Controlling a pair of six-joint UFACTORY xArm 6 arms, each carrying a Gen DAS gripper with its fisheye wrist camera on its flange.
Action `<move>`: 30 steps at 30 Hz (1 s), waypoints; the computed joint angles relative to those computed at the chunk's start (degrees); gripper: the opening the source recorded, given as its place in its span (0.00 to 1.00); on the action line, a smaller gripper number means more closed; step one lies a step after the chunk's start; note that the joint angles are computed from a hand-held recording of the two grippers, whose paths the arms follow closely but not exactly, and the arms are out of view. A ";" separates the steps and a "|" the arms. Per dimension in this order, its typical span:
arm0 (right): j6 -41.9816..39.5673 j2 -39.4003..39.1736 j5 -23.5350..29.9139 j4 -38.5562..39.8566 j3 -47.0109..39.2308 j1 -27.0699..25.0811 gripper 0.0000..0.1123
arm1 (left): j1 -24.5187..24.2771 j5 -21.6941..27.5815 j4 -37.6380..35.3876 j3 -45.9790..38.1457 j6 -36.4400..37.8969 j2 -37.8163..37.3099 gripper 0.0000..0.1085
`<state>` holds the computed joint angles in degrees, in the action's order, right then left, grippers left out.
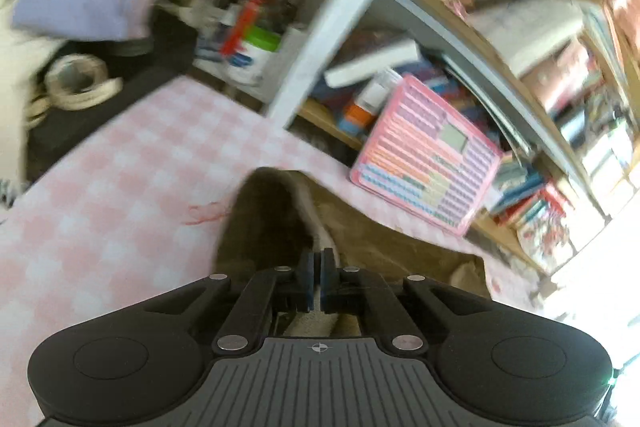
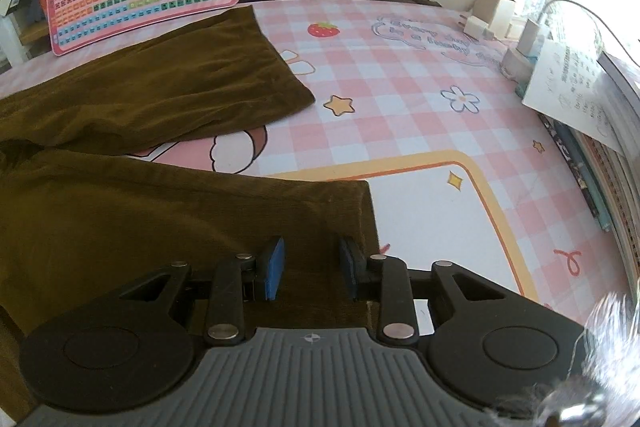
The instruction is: Fold clothes
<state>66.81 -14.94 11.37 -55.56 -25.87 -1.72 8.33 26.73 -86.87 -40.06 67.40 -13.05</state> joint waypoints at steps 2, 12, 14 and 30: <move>-0.51 -1.17 0.24 1.18 0.91 -0.16 0.24 | 1.36 -2.50 5.24 0.93 -5.30 2.75 0.01; -5.15 -1.82 -0.61 5.70 2.13 -0.09 0.28 | -0.80 -12.92 8.84 0.52 -5.17 9.12 0.10; -4.41 -1.87 -0.73 5.19 2.19 -0.21 0.28 | -1.55 -13.77 1.57 0.45 2.07 6.48 0.10; -6.75 -1.28 -1.47 4.90 1.21 -1.20 0.30 | -9.29 -8.34 6.17 2.21 3.94 8.93 0.13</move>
<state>60.07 -16.21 9.90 -50.67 -24.66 -2.92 -0.96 18.40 -80.71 -37.85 71.34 -4.12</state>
